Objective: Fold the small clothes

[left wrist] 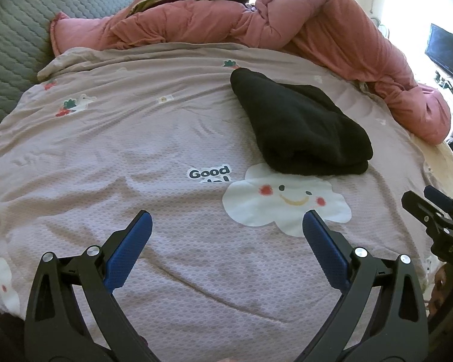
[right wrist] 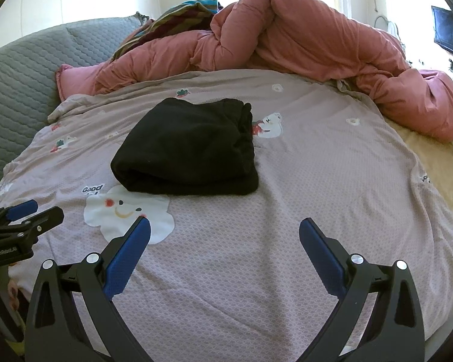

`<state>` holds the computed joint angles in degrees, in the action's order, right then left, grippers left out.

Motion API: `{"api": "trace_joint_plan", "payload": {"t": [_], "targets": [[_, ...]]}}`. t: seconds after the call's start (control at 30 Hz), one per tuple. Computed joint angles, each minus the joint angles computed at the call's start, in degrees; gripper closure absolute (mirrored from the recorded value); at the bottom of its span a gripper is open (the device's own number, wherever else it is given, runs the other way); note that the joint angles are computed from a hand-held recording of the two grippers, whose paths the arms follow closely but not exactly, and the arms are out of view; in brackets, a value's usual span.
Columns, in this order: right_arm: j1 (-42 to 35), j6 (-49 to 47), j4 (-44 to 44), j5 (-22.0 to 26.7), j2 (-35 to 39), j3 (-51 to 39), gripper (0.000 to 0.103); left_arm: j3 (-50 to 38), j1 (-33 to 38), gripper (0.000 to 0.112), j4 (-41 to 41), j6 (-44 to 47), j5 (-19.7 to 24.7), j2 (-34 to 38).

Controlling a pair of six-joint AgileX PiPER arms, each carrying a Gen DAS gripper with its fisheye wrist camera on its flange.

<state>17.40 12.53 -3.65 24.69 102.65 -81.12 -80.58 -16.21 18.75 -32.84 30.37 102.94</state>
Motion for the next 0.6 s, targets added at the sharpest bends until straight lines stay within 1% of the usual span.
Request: {"api": "trace_joint_plan", "payload": {"t": [0.6], "targets": [[0.1, -0.8, 0.1, 0.6, 0.4, -0.8, 0.005, -0.4, -0.4, 0.019, 2.5, -2.1, 1.3, 0.1]]}}
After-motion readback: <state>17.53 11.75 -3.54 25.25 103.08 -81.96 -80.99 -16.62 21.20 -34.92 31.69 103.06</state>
